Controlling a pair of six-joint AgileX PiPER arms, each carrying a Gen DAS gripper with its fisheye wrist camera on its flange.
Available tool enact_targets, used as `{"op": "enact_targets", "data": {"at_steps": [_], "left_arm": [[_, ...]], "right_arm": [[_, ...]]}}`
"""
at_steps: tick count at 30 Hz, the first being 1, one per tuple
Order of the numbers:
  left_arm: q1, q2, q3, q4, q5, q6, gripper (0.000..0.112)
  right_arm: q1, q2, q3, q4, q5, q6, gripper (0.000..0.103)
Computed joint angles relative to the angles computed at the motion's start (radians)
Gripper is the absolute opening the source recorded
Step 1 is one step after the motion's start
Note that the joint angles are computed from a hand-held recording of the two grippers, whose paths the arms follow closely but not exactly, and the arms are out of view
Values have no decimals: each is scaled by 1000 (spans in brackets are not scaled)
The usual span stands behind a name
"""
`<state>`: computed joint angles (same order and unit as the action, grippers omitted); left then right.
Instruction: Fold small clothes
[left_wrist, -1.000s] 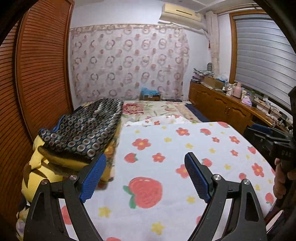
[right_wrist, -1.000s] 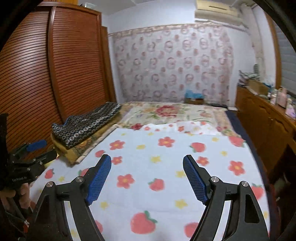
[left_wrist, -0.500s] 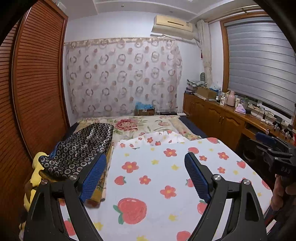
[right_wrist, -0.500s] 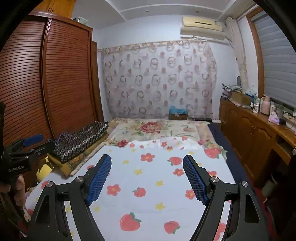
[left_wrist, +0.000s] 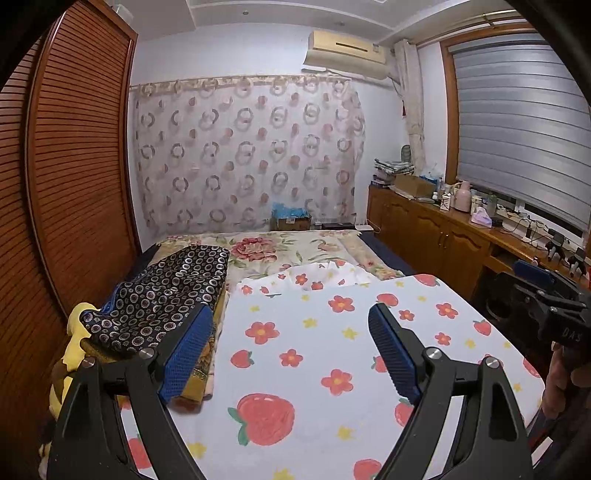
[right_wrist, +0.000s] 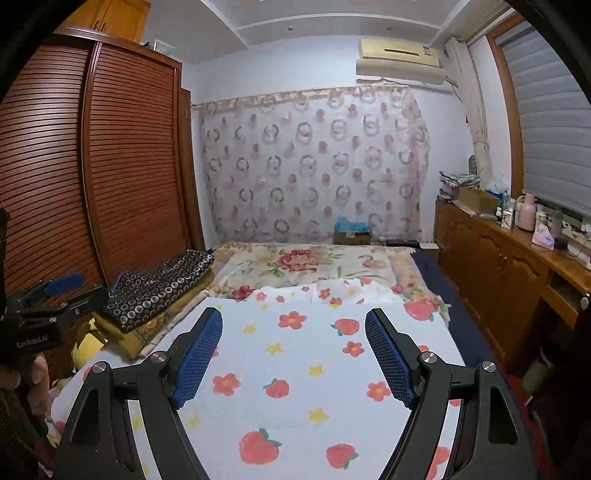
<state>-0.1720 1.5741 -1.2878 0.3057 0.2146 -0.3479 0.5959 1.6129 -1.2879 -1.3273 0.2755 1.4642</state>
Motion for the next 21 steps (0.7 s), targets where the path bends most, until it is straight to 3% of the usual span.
{"op": "enact_targets", "data": {"at_steps": [21], "left_arm": [[10, -2, -1, 1, 9, 2, 87]], "right_arm": [[-28, 8, -15, 57, -27, -59, 81]]}}
